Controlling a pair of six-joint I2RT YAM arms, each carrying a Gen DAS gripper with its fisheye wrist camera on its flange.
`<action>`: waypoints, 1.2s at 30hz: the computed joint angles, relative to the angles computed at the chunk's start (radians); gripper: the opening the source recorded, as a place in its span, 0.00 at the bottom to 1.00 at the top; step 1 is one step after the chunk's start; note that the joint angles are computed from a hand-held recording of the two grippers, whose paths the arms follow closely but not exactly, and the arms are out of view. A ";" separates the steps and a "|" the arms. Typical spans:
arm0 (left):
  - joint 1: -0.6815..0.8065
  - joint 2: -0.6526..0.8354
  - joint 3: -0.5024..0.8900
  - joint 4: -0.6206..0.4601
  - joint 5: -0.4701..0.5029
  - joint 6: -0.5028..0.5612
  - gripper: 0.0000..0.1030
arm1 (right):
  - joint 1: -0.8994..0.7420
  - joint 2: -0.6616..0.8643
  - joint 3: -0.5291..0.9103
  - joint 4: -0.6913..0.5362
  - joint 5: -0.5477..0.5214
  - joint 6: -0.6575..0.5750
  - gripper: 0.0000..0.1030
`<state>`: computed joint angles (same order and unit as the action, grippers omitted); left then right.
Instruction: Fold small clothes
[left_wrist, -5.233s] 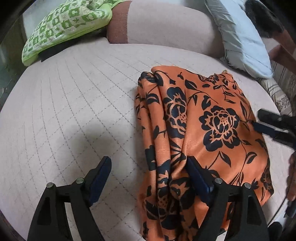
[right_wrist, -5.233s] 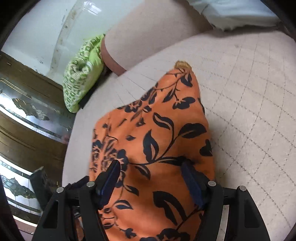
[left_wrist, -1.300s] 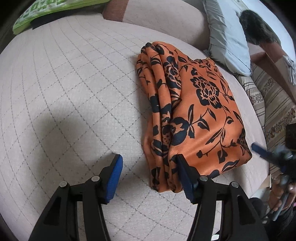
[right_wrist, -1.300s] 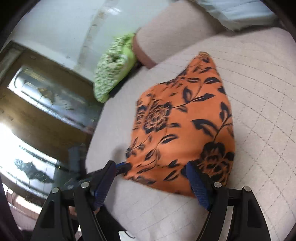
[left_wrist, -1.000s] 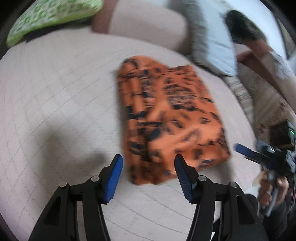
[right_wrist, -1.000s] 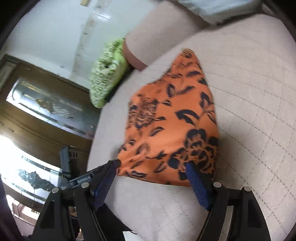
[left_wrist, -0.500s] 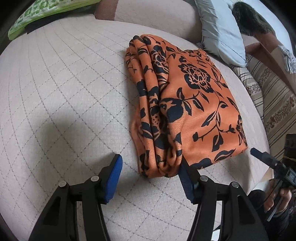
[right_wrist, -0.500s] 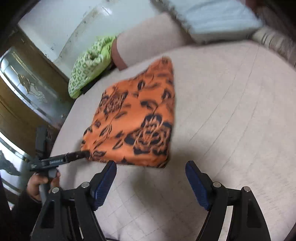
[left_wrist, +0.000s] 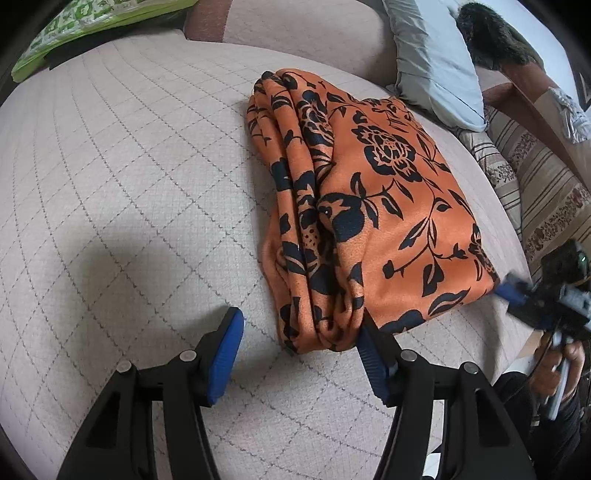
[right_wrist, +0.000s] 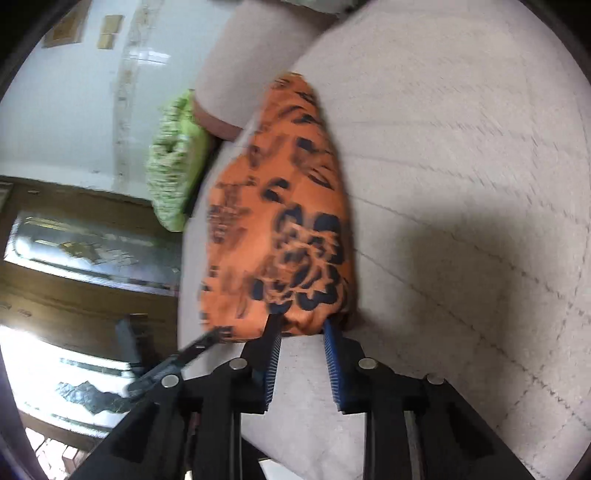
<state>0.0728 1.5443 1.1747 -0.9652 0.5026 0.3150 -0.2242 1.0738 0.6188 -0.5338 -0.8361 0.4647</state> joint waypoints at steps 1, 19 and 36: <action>0.001 0.002 0.000 -0.001 0.004 0.002 0.61 | -0.040 -0.010 0.024 -0.038 -0.032 -0.041 0.30; 0.017 0.000 0.002 -0.003 0.037 -0.021 0.62 | 0.037 0.505 0.386 0.165 0.096 0.020 0.34; -0.012 -0.193 -0.007 0.056 -0.071 -0.139 0.63 | 0.131 0.200 0.258 -0.010 0.351 0.005 0.68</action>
